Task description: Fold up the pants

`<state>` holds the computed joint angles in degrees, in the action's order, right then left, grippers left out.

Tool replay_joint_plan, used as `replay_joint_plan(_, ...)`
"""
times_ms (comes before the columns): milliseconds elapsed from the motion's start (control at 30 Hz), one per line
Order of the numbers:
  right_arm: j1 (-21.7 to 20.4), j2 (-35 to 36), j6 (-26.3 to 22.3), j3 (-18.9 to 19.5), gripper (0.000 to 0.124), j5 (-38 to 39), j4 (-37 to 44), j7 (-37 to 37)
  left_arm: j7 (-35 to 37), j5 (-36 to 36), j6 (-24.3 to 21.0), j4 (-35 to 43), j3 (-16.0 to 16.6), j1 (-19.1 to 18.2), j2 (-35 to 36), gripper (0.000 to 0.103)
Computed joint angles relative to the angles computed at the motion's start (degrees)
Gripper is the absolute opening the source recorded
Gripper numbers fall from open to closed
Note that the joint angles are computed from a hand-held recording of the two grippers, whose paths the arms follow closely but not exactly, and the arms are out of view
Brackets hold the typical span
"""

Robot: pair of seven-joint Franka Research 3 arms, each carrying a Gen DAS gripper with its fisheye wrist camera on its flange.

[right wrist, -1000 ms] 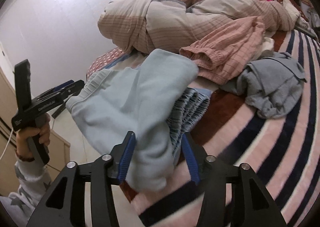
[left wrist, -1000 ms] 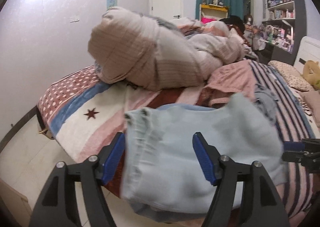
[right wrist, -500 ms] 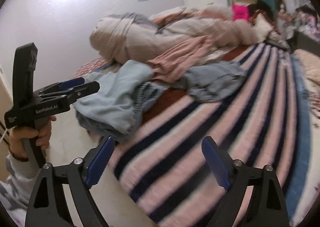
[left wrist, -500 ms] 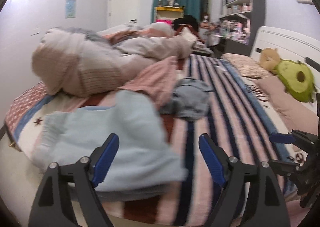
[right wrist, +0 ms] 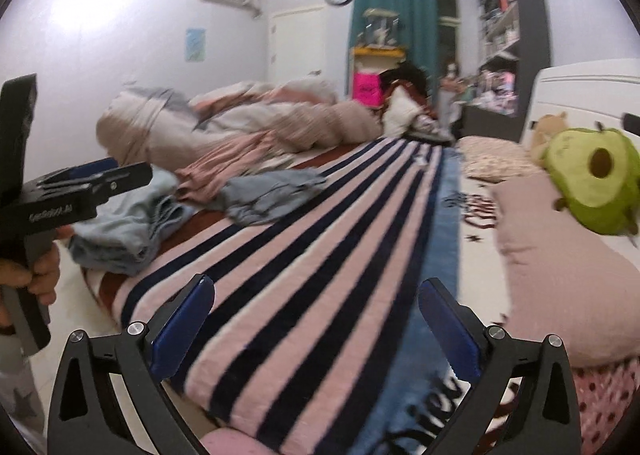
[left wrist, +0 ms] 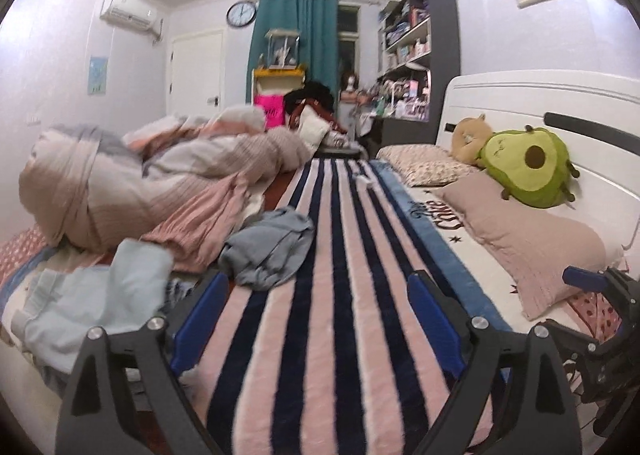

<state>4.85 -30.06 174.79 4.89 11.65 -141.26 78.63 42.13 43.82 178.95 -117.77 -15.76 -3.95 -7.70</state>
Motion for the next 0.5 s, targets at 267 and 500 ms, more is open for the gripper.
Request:
replay_joint_plan(267, -9.81, -3.87, 7.82, 6.46, 0.102, -1.16, -4.99, 5.34, -26.63, 26.73, -1.73, 4.66, -6.81, 5.24, 1.86, 0.091)
replay_joint_plan(500, -10.54, -4.14, 11.14, 6.70, 0.102, -0.79, -6.59, 3.84, -25.44, 25.92, -3.88, 5.58, -2.88, -0.40, 3.52, 0.091)
